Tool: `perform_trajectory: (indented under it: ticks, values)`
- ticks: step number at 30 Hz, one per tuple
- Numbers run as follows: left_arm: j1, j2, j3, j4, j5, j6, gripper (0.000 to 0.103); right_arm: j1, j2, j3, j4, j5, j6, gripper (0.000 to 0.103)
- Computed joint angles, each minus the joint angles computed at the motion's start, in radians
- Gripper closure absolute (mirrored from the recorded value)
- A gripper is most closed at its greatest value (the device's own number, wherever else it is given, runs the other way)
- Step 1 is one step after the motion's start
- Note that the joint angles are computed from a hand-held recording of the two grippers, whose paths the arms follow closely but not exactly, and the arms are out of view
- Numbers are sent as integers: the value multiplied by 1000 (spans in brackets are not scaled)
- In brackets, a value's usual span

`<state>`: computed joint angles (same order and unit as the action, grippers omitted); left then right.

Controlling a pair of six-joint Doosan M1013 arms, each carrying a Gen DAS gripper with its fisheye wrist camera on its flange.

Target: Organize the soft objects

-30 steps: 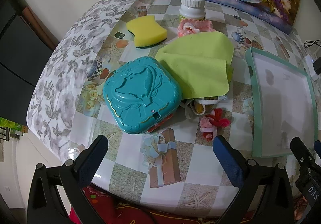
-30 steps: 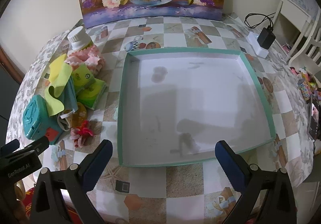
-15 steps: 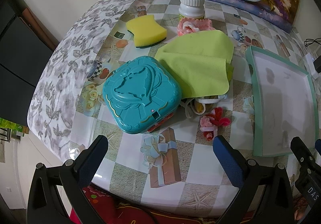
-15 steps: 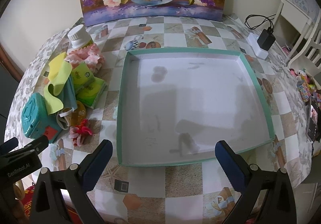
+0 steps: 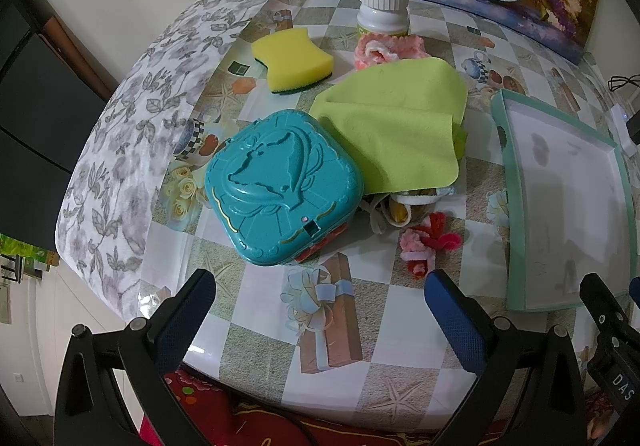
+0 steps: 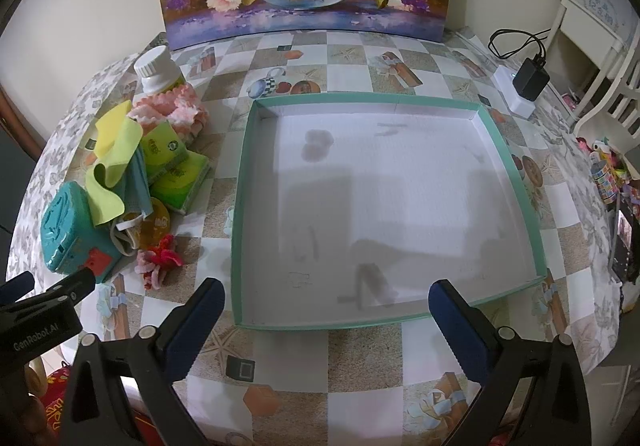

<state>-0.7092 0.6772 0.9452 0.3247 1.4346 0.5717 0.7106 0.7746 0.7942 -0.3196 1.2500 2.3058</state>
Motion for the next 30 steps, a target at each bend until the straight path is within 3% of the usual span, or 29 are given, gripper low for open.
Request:
perform_trajectory:
  ticks: [30]
  values:
    - [-1, 4, -5, 2, 7, 3, 0, 1, 4, -4, 0, 9, -5, 0]
